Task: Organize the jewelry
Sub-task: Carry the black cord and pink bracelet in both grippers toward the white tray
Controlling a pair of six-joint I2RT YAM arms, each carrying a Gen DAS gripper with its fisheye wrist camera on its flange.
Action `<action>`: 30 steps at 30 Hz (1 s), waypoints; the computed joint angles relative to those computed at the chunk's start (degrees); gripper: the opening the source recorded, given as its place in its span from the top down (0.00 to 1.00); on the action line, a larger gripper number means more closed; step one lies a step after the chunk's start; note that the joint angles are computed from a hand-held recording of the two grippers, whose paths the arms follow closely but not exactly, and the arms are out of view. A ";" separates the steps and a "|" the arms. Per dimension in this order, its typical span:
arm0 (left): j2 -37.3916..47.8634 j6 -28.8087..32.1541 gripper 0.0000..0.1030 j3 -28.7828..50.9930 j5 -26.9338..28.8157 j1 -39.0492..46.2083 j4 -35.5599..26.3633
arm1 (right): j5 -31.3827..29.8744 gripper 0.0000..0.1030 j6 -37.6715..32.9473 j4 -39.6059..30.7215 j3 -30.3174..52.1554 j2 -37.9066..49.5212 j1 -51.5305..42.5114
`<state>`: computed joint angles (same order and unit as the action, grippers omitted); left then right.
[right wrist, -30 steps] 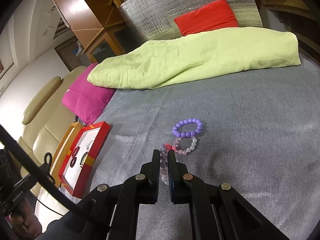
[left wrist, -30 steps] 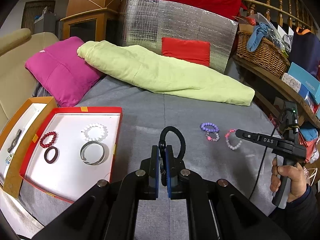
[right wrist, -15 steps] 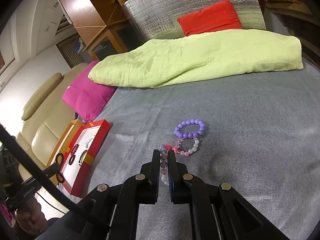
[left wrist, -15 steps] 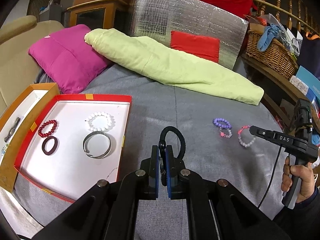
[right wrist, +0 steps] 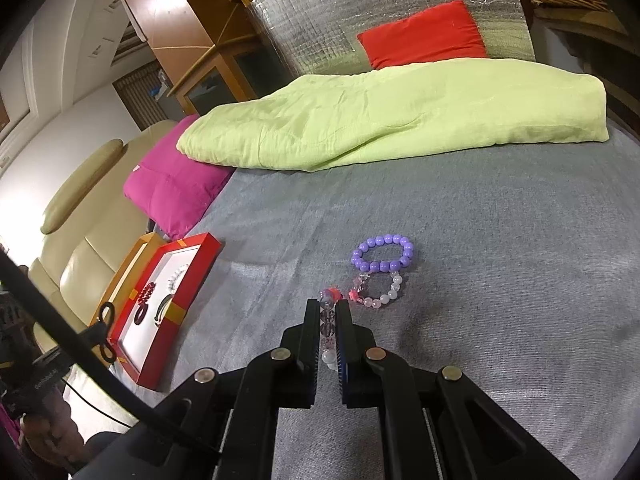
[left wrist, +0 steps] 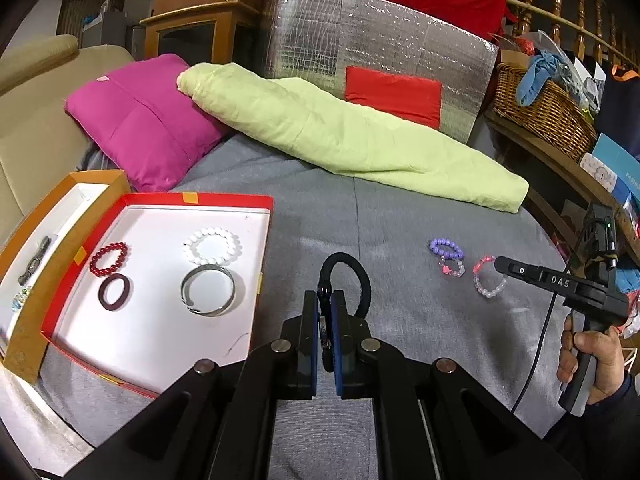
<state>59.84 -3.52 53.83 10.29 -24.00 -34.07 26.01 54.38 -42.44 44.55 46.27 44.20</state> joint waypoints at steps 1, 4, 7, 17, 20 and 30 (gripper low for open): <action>-0.13 -0.01 0.94 0.27 -0.06 0.15 -0.25 | 0.13 0.92 0.07 -0.04 -0.01 -0.01 0.10; -0.47 -0.03 0.94 1.08 -0.25 0.31 -1.06 | 0.17 0.92 0.19 -0.05 -0.15 -0.11 0.14; -1.13 0.07 0.94 1.81 -0.69 0.27 -1.90 | 0.13 0.92 0.18 0.06 -0.23 -0.19 0.11; -3.50 0.61 0.94 3.24 -0.05 2.49 -4.14 | 1.58 0.92 0.47 -0.27 0.91 0.59 1.82; -4.06 1.24 0.94 3.51 1.33 4.86 -4.73 | 2.35 0.92 0.89 -0.54 1.61 1.45 2.88; -3.63 3.45 0.94 4.15 5.06 11.90 -5.72 | 3.46 0.92 1.04 -0.68 2.97 3.59 4.77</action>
